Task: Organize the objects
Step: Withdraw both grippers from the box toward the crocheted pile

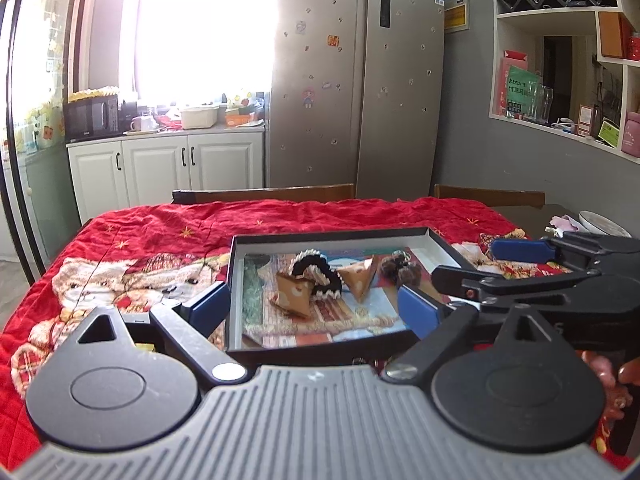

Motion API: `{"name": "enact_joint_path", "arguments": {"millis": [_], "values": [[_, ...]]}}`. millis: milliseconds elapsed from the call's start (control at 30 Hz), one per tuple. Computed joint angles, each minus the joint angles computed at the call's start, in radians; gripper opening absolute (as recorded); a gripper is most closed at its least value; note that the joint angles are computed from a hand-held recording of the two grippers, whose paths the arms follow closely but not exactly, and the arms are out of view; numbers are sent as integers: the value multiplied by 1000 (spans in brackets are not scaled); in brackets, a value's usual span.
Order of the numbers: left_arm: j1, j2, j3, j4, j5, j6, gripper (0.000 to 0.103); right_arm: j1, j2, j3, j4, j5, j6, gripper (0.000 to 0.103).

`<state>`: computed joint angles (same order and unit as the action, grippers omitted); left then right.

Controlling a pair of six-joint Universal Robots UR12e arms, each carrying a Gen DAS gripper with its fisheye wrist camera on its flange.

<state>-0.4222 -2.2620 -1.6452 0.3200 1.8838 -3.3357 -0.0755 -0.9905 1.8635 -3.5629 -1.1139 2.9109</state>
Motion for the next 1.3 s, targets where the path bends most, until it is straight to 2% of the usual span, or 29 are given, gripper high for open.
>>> {"name": "enact_joint_path", "arguments": {"millis": [333,667,1300], "values": [[-6,30,-70,25,-9,-2,95,-16,-34,76,-12,28,-35,72],[-11,26,-95,18,-6,19,95,-30,-49,139,-19,69,-64,72],[21,8,-111,-13,-72,-31,94,-30,-21,152,30,129,-183,70]]}}
